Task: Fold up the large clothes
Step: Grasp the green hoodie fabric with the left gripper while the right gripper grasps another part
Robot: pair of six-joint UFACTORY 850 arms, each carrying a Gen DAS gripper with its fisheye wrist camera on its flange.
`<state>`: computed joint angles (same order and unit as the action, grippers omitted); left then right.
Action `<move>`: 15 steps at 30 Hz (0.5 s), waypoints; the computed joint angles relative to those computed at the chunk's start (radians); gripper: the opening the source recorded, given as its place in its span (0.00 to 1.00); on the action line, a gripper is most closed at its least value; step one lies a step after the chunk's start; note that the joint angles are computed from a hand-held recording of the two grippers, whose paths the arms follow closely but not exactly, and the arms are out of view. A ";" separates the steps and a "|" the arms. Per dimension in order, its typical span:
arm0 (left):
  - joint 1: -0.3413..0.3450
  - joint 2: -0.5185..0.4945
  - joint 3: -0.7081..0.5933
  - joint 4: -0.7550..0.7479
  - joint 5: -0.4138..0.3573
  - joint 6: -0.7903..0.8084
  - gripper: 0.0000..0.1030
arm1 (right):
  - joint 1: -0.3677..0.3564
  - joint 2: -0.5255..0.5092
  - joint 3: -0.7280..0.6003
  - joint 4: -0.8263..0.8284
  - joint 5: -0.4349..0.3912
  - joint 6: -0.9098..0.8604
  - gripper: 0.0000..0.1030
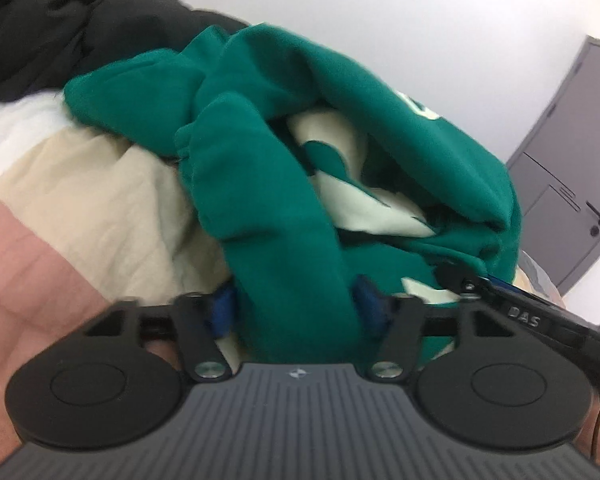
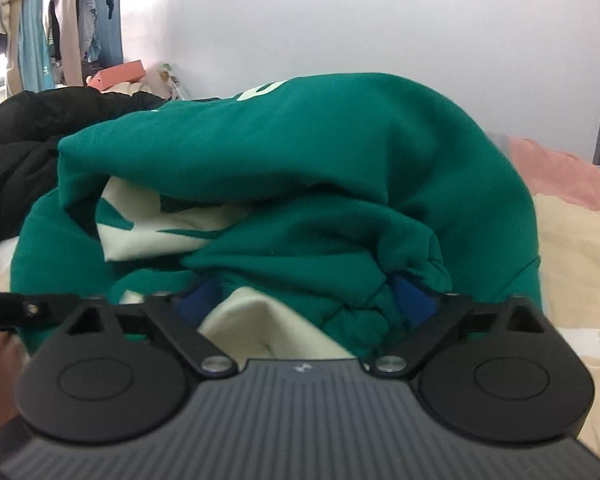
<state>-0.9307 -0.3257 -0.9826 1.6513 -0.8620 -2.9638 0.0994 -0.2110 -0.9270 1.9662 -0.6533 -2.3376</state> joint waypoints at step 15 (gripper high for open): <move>-0.206 0.019 -0.098 0.232 -0.129 0.112 0.11 | -0.171 0.222 0.106 -0.195 -0.161 0.131 0.22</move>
<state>-1.1366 -0.3062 -1.0810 1.8830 -0.9914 -2.8520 -0.0718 0.0110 -0.8212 1.7712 -0.8141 -2.2064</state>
